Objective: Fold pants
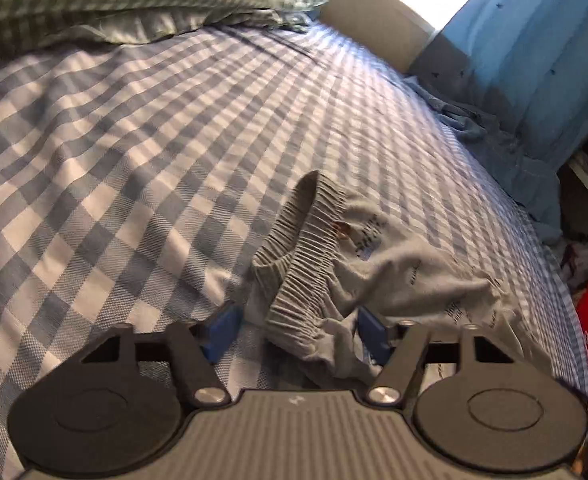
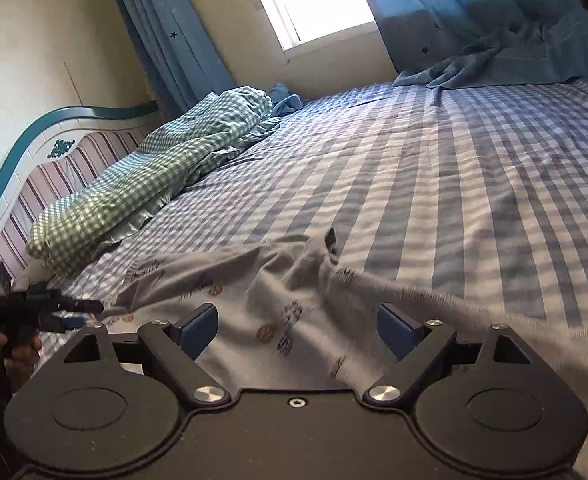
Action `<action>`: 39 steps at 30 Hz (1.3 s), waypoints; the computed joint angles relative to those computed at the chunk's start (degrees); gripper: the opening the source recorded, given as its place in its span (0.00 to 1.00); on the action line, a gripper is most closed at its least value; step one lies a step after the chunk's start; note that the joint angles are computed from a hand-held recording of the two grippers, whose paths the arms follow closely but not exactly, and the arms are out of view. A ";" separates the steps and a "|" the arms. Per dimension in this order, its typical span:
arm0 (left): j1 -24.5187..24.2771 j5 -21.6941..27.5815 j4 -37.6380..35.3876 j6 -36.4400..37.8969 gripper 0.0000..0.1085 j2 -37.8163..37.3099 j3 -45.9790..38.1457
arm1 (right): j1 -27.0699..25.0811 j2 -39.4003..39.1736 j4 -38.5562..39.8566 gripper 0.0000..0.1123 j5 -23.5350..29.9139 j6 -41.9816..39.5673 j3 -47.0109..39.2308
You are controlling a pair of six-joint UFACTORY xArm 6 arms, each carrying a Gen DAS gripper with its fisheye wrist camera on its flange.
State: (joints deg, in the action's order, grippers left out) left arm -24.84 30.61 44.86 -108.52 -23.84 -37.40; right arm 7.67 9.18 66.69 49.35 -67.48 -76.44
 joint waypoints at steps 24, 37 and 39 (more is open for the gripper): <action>-5.63 13.54 11.39 7.43 0.70 6.20 -5.10 | 7.35 -8.44 7.34 0.81 -16.97 -12.59 16.34; -15.48 36.40 8.00 19.33 0.25 18.20 -22.14 | 7.22 -8.76 8.37 0.88 -17.31 -14.25 16.90; -15.91 38.12 7.40 17.77 0.42 18.57 -22.47 | 7.10 -9.51 10.07 0.88 -18.14 -15.68 17.32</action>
